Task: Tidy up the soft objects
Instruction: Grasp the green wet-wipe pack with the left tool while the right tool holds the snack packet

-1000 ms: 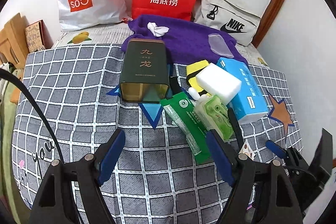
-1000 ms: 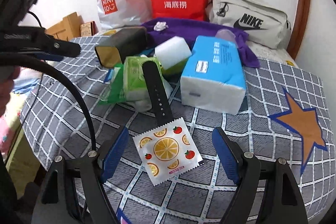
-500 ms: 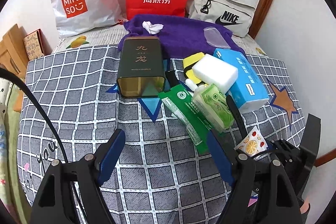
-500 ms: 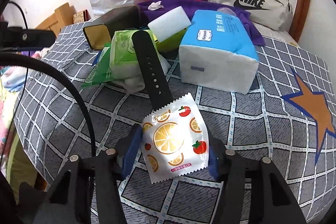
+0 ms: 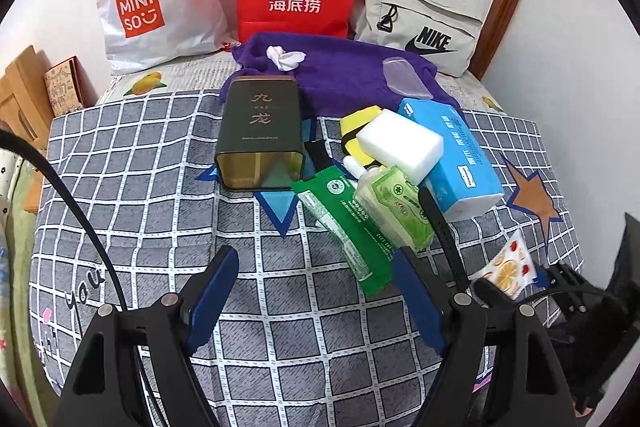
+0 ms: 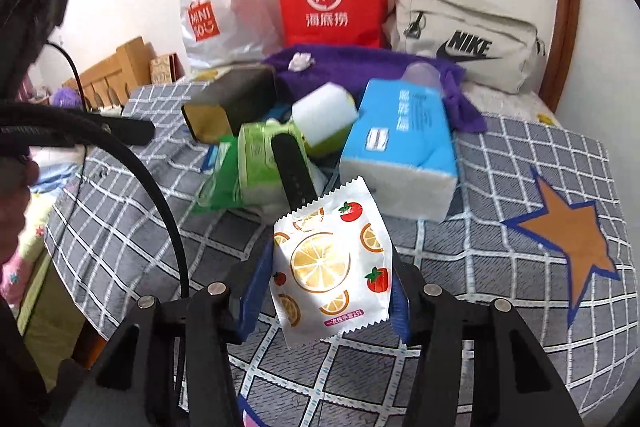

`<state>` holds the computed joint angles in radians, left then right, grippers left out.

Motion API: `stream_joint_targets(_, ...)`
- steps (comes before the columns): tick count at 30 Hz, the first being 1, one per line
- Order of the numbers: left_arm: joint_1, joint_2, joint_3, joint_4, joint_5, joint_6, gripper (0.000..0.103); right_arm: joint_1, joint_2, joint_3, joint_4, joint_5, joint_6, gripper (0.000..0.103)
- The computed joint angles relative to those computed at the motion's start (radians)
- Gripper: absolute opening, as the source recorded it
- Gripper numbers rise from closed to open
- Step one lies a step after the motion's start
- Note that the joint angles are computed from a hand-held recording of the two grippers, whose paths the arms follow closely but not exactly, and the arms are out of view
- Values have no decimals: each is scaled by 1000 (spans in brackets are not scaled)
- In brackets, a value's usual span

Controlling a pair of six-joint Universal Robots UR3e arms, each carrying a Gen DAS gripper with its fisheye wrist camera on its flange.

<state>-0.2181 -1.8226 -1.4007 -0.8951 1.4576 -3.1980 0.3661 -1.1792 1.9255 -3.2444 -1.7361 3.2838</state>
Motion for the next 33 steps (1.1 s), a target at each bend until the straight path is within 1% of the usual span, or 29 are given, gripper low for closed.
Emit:
stream_joint_targets(4, -3, -20, -19, 55, -9, -9, 78, -9, -43, 24, -3, -7, 16, 52)
stream_joint_targets(6, -13, -44, -13, 72, 33, -45, 78, -7, -51, 28, -2, -27, 18, 52)
stream_joint_targets(7, -13, -54, -6, 68, 39, -56, 78, -7, -57, 33, -4, -38, 19, 52)
stream_joint_targets(8, -7, -59, -5, 67, 28, -60, 78, -11, -66, 41, -7, -44, 18, 52)
stream_joint_targets(11, 23, -78, -3, 48, -42, -60, 78, -19, -86, 60, -17, -54, 19, 52)
stream_joint_targets(13, 25, -98, 10, 28, -46, -68, 78, -28, -99, 77, -25, -52, 17, 52)
stream_joint_targets(17, 24, -105, -23, 94, -81, -57, 78, -38, -113, 95, -31, -59, 20, 52)
stream_joint_targets(20, 19, -129, -4, 103, -124, -50, 78, -43, -119, 104, -34, -59, 23, 52)
stream_joint_targets(24, -1, -175, 44, 104, -129, -57, 78, -51, -126, 110, -34, -56, 19, 52)
stream_joint_targets(27, -10, -197, 74, 117, -152, -62, 78, -60, -130, 117, -34, -48, 19, 52)
stream_joint_targets(30, -36, -214, 110, 115, -122, -54, 78, -68, -131, 121, -26, -54, 16, 52)
stream_joint_targets(33, -46, -207, 100, 132, -151, -40, 78, -79, -141, 135, -30, -55, 15, 52)
